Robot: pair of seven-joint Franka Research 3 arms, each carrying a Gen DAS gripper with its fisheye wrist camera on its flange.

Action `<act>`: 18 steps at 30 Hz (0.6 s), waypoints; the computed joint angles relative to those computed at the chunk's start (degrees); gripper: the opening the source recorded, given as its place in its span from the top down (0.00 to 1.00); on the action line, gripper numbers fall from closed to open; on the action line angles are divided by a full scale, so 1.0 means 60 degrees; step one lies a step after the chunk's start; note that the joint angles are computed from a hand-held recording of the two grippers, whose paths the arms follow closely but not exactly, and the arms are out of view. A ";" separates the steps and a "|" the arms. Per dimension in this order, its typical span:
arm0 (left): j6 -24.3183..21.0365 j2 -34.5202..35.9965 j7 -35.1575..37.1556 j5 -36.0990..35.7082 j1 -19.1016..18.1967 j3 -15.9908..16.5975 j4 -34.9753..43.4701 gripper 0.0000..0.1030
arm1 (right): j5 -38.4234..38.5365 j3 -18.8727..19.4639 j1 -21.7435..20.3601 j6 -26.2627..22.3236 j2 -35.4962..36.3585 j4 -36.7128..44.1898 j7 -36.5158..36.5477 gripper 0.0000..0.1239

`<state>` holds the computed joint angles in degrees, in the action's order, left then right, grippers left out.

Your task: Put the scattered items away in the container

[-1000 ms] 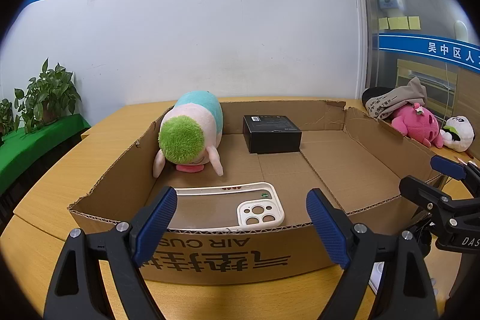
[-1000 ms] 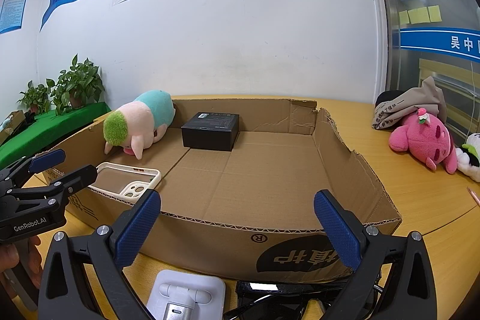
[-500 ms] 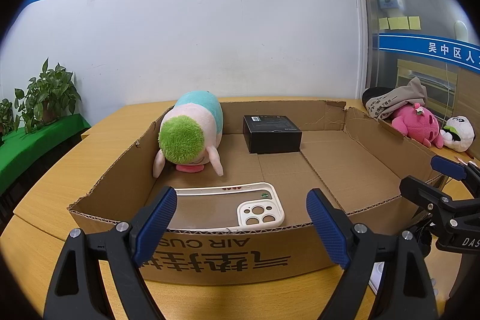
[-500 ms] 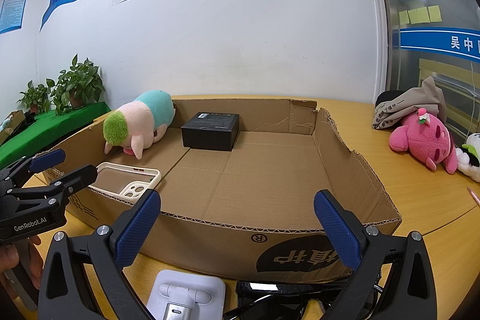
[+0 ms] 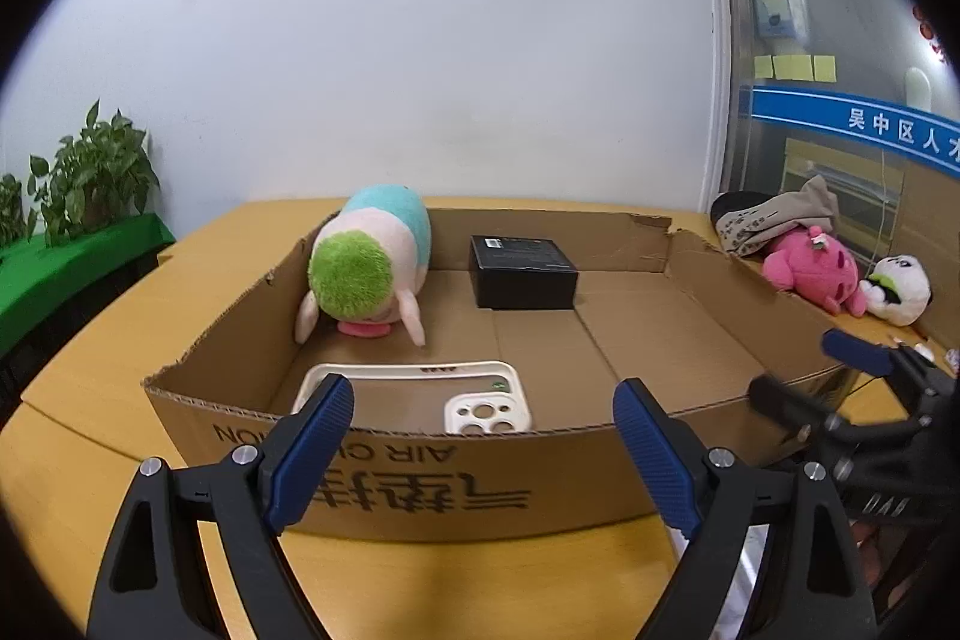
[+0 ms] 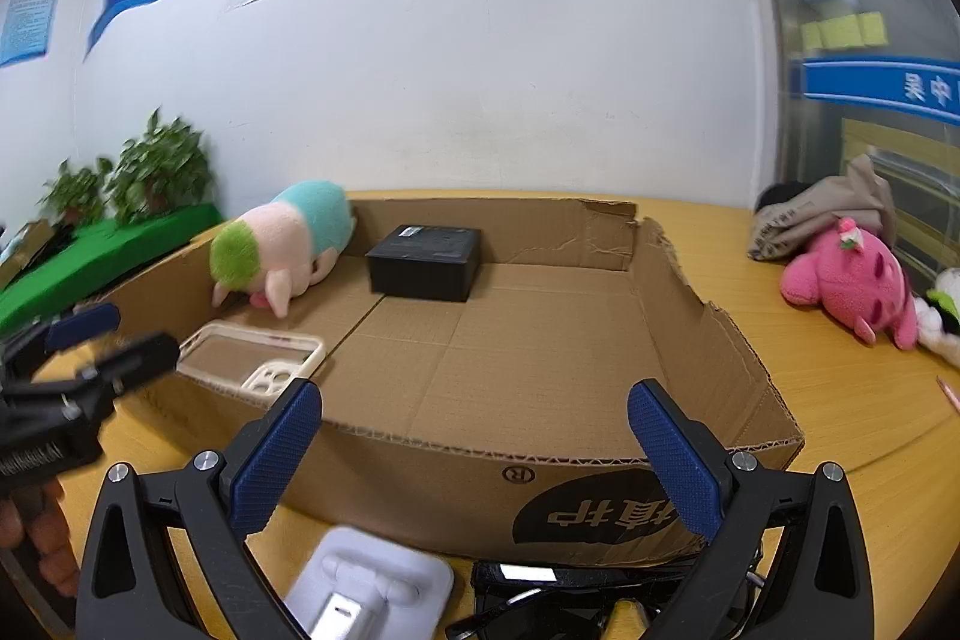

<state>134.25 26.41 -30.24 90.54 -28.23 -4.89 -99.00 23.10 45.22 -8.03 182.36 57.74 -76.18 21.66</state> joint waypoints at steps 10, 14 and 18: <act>0.3604 0.0518 0.0113 -0.1168 0.0694 -0.0144 0.0649 0.14 | 0.0931 -0.1272 -0.1035 -0.3521 -0.2127 -0.1491 0.0670 0.17; 0.5109 0.1498 0.2192 -0.3244 0.1334 -0.0575 0.1421 0.14 | 0.0331 -0.3309 0.0213 -0.5741 -0.2455 -0.1156 0.2605 0.17; 0.5056 0.2574 0.5730 -0.6205 0.2456 -0.2172 0.2138 0.19 | 0.1023 -0.3457 0.0452 -0.6116 -0.2682 -0.1635 0.2243 0.17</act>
